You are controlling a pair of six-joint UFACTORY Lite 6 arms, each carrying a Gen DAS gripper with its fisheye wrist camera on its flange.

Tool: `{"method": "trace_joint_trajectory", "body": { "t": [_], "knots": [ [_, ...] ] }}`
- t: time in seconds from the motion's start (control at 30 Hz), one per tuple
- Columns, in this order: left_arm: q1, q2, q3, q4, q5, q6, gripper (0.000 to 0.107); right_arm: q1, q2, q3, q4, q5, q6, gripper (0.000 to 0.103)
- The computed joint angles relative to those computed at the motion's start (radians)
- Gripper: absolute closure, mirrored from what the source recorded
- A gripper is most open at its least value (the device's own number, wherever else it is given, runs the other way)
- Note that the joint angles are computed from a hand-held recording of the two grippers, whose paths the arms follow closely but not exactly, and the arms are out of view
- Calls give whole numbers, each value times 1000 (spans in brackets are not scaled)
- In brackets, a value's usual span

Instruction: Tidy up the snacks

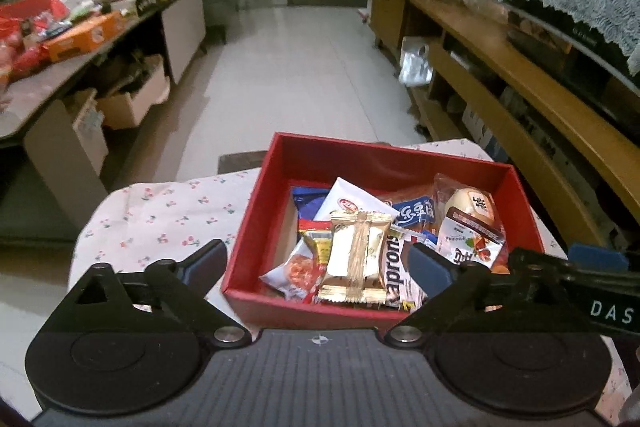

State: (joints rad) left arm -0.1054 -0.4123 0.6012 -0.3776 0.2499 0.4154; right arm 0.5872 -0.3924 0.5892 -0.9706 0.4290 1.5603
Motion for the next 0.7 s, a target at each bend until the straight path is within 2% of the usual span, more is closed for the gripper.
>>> {"method": "trace_joint_trajectory", "body": {
  "t": [0.27,0.47,0.57,0.7],
  "knots": [
    [92,-300,-162,-122,143,168,4,326,-264,-154,30,256,182,10],
    [63,-464,-257,119,210,-48,4,622,-364,-212,40,510,379,9],
    [72,-543,-295,151,270,-66,4,727,-379,-237,67,576,452,9],
    [215,-627,-336,-48,405,175,4,844,-355,-240,86,636,532,9]
  ]
}}
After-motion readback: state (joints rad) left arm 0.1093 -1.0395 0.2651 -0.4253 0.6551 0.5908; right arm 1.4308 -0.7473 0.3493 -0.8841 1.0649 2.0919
